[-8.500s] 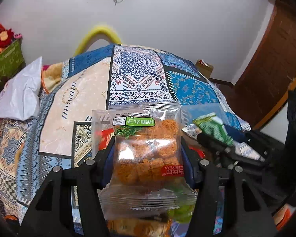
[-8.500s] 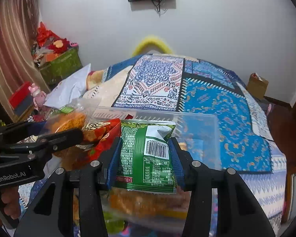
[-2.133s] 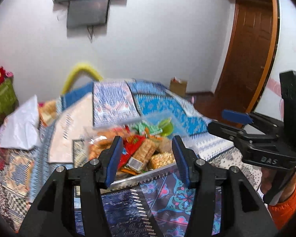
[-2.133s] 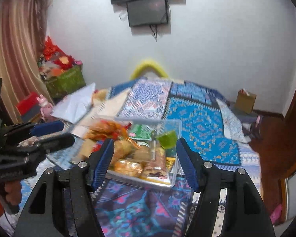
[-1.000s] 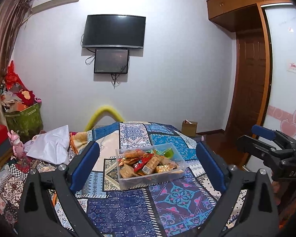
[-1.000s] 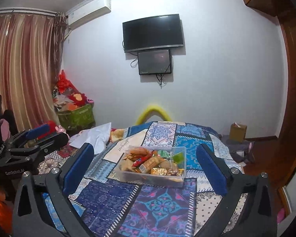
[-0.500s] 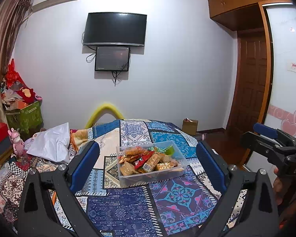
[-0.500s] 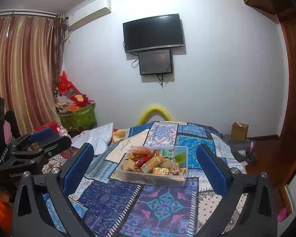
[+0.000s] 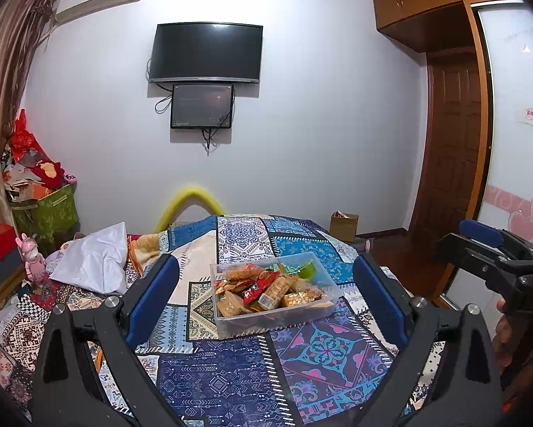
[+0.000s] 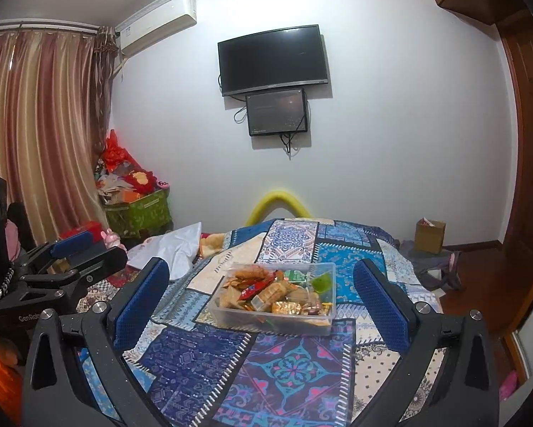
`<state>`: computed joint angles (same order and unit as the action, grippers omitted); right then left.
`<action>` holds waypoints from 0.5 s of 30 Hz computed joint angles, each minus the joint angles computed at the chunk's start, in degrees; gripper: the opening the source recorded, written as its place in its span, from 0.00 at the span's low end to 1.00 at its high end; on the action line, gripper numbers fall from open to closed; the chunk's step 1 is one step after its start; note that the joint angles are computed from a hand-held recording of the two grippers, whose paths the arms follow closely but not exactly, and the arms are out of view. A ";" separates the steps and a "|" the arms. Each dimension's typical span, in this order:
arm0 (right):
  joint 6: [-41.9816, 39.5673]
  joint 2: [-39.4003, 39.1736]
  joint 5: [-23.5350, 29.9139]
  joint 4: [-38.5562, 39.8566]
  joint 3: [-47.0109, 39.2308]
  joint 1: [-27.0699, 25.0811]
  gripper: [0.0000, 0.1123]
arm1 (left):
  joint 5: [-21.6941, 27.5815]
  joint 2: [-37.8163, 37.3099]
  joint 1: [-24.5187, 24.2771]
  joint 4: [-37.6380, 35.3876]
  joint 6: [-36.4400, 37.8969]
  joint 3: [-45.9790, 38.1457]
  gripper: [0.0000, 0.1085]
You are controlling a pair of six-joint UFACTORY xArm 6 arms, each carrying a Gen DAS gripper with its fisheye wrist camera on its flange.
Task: Organize snacks
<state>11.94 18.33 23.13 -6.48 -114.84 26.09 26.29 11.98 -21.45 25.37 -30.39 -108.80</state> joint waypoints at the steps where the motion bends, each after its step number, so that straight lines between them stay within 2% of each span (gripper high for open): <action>1: -0.17 0.16 0.10 0.13 -0.22 -0.03 0.92 | 0.00 0.04 -0.01 -0.08 0.02 -0.02 0.91; 15: 0.82 -0.23 0.14 -0.47 0.24 -0.10 0.92 | 0.09 0.80 -0.25 -0.25 0.19 -0.95 0.91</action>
<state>12.76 18.10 23.27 -6.95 -114.60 25.99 26.38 12.78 -21.70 25.12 -30.21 -109.74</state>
